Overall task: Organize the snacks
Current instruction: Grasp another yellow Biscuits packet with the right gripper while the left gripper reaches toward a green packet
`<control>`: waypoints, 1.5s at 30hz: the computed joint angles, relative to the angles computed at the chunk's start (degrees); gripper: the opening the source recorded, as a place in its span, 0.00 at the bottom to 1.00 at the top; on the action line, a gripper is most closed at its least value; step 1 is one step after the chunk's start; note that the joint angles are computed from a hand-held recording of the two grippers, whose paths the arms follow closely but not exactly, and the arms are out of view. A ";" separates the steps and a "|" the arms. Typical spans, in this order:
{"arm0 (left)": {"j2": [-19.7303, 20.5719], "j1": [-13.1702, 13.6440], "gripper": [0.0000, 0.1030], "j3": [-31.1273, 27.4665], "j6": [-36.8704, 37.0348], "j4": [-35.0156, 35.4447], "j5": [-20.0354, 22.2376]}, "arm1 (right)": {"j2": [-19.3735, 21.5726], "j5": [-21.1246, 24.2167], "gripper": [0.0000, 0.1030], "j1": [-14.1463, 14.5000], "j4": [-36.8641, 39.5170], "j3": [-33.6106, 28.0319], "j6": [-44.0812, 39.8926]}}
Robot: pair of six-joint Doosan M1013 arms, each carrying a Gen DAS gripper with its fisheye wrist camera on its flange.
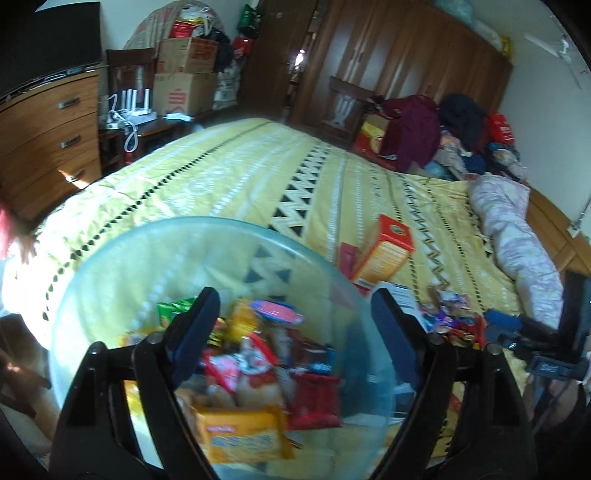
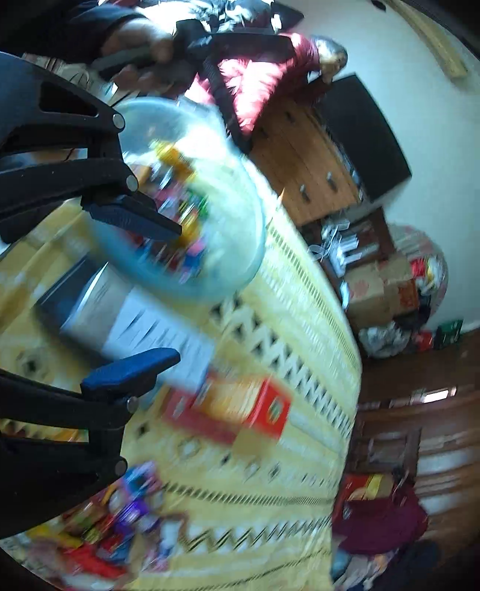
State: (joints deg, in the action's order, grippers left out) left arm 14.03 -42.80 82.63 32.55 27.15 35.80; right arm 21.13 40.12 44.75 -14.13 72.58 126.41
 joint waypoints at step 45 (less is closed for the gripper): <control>21.36 -13.75 0.85 -22.02 34.51 -5.06 10.08 | -17.55 -1.45 0.74 -2.69 -25.10 31.67 53.34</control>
State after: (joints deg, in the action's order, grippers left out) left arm 35.38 -56.54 60.61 67.05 22.09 45.88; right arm 3.58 38.67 42.06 -39.24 104.25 179.74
